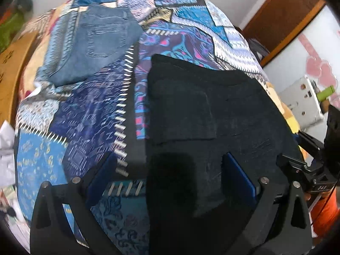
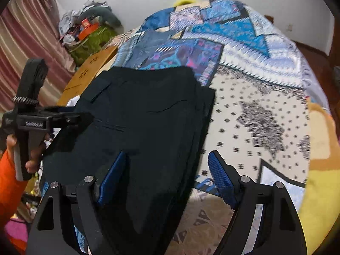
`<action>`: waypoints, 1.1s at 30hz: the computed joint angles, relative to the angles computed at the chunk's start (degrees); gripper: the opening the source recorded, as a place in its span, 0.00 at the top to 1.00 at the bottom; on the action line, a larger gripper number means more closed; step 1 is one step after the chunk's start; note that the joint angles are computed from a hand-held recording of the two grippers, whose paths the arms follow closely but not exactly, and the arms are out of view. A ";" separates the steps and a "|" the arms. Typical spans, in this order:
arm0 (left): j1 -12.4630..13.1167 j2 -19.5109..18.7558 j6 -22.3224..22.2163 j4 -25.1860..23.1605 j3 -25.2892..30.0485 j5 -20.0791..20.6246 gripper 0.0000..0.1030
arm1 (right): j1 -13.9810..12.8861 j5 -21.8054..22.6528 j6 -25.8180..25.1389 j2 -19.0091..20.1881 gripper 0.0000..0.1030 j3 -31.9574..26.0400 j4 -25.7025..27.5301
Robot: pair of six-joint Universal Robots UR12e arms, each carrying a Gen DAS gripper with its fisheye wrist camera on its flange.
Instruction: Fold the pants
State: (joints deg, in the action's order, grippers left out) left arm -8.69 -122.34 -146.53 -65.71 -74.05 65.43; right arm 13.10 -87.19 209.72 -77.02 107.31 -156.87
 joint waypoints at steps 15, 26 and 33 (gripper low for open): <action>-0.87 -3.58 2.48 -8.96 6.24 -5.61 0.20 | -2.98 9.32 0.79 1.40 0.39 0.43 -3.16; -0.20 -1.77 1.48 -6.14 4.62 -6.49 0.62 | -2.08 6.39 -1.65 0.91 0.74 -1.42 -0.02; 0.21 1.56 2.48 -0.03 0.73 -8.10 0.71 | -0.05 -0.03 -5.68 0.71 0.78 -3.32 0.91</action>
State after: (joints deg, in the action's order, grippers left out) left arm -8.47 -120.78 -144.05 -65.75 -73.31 57.33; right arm 13.05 -87.22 204.04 -76.32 103.98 -155.96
